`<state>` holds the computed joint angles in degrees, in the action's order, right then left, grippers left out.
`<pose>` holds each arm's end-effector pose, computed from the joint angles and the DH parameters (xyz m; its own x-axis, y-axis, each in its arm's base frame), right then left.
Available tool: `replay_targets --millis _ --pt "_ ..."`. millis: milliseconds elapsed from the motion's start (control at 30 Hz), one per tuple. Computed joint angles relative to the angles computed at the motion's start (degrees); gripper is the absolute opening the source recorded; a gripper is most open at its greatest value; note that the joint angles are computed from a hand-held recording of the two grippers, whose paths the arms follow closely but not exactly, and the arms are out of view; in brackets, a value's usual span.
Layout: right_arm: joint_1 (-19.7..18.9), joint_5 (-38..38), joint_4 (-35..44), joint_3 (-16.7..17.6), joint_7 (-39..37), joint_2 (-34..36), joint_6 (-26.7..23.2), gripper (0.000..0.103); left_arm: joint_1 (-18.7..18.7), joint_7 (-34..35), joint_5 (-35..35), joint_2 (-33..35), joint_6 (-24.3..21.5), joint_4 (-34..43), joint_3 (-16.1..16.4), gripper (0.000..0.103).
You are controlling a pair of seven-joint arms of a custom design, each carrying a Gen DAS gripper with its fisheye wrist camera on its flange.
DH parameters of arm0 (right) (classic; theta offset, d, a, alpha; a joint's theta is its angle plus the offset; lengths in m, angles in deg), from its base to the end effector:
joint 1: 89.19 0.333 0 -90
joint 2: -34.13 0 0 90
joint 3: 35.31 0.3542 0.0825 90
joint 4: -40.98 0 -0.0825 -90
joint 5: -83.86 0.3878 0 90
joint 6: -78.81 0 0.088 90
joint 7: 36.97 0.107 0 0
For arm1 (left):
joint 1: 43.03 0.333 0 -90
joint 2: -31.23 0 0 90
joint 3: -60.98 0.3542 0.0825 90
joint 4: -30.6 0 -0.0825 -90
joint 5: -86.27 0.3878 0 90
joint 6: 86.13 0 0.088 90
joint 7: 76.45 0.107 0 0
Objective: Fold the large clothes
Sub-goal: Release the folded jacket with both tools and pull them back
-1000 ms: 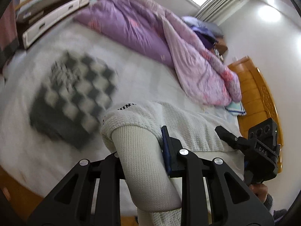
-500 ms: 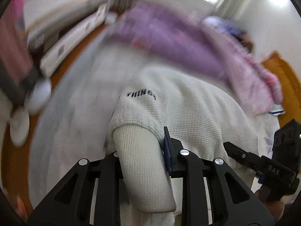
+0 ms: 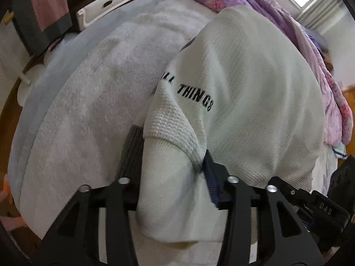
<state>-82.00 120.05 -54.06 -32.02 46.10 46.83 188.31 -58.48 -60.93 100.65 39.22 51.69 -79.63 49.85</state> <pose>0.6304 0.1561 0.5304 0.0884 -0.8152 -0.5724 -0.9959 -0.0824 -0.0366 0.5667 -0.2756 0.4920 0.5828 -0.7703 0.2588 -0.7211 -0.6371 -0.2722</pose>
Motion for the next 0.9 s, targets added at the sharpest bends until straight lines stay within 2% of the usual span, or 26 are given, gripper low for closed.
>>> replay_targets --millis 67,133,233,367,433,600,767,833,900 --pt "0.1 -2.4 0.1 -0.4 0.0 -0.8 -0.9 0.054 -0.2 0.5 -0.4 0.7 -3.3 2.1 -0.2 0.059" --pt "0.0 -4.7 1.5 -0.8 0.5 -0.4 -2.3 0.057 -0.9 0.1 0.7 0.6 -6.7 3.6 -0.3 0.076" --pt "-0.1 -8.6 5.2 -1.2 1.2 1.2 -5.3 0.062 -1.2 -0.5 1.1 -0.5 -9.6 4.9 -0.5 0.078" --pt "-1.3 -9.4 9.7 -1.5 3.1 2.5 -8.9 0.062 -1.5 2.0 2.0 -0.5 -14.1 8.8 -1.0 0.080" --pt "-1.8 -9.1 11.5 -1.4 2.9 2.8 -10.0 0.062 -2.0 3.5 2.9 -0.1 -16.4 11.6 -1.3 0.084" --pt "-3.0 -8.6 16.0 -1.3 -1.1 1.8 -11.0 0.062 -4.4 6.5 6.7 2.3 -22.9 21.2 -1.8 0.090" --pt "-4.5 -7.0 21.1 -1.5 -7.5 -0.8 -13.4 0.062 -7.5 9.1 8.2 6.0 -29.8 33.0 -1.8 0.090" --pt "-4.2 -7.1 20.0 -1.7 -9.1 -3.2 -12.5 0.064 -9.7 9.7 11.1 7.6 -33.1 37.9 -1.5 0.090" --pt "-4.3 -7.0 19.8 -2.2 -11.1 -5.1 -12.1 0.066 -11.0 9.9 11.5 8.2 -34.1 40.5 -1.2 0.090"
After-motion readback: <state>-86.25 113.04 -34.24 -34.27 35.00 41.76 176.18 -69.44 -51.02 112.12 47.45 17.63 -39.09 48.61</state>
